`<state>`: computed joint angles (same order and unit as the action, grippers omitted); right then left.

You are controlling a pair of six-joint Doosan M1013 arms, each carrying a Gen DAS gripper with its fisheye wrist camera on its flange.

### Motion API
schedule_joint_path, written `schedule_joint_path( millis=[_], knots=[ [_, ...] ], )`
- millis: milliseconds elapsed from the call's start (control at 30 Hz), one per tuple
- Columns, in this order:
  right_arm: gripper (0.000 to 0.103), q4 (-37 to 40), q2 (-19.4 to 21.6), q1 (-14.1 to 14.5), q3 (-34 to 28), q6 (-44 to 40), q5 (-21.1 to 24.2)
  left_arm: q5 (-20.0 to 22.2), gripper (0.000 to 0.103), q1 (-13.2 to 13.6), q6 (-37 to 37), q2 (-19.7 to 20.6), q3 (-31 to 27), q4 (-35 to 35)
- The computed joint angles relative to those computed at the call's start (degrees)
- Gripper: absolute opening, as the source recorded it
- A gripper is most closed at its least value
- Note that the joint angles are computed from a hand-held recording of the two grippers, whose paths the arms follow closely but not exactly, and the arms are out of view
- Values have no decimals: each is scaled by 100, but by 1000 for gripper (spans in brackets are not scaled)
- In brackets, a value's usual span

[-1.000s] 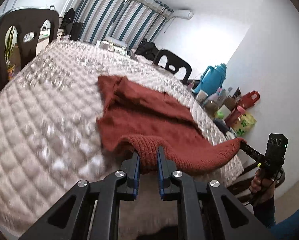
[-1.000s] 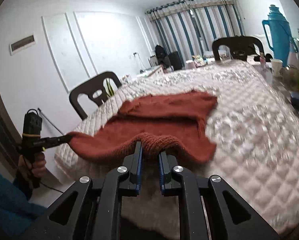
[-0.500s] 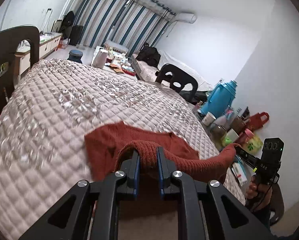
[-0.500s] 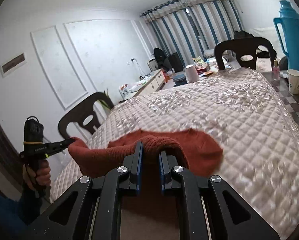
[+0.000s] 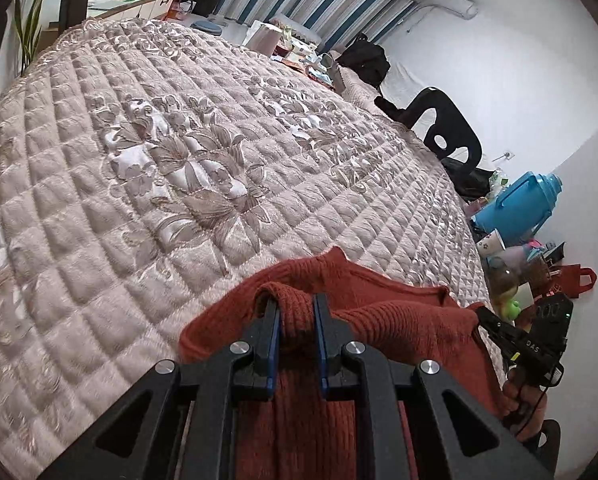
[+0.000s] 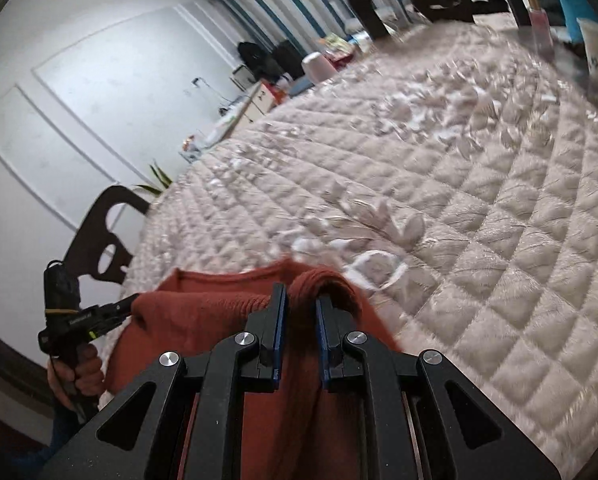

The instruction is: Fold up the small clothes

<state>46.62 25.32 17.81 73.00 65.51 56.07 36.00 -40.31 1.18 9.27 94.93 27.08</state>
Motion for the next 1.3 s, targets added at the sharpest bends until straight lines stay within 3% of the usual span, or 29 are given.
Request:
schedule_joint_path(
  millis=[300,433,500,567,733,800,867,967,1033,1100,1133,1233,1300],
  knots=[
    [13,121,47,1,-44,-92,-221,-95,17,-20,-583,-93,63,667],
    [13,-311,221,76,-276,270,-113,-108,21,134,-378,-20,61,110],
    [14,-485,221,100,-276,403,-136,-247,24,112,-542,-89,153,235],
    [15,-410,83,91,-116,216,-341,180,47,-46,-920,-158,127,788],
    [18,-1150,-357,180,244,467,-1243,896,48,-397,-1519,-316,52,1905],
    [18,-948,-483,227,349,154,-1353,887,50,-491,-1198,-259,-80,1986],
    [18,-883,-523,343,356,-192,-1265,825,50,-513,-469,-81,-321,1623],
    [18,-1305,-381,575,163,-199,-889,749,50,-445,487,273,-692,884],
    [18,-1939,-245,706,25,224,-780,863,50,-357,1015,492,-913,414],
    [18,-2724,-95,776,-125,854,-715,1357,50,-294,1194,711,-1128,176],
    [14,-2962,-49,775,-129,983,-803,1410,48,-260,1132,749,-1113,119],
    [12,-2488,-38,604,-81,887,-842,1127,48,-267,882,673,-941,431],
    [12,-2829,-117,640,26,939,-1142,1140,48,-284,855,664,-935,481]
  ],
)
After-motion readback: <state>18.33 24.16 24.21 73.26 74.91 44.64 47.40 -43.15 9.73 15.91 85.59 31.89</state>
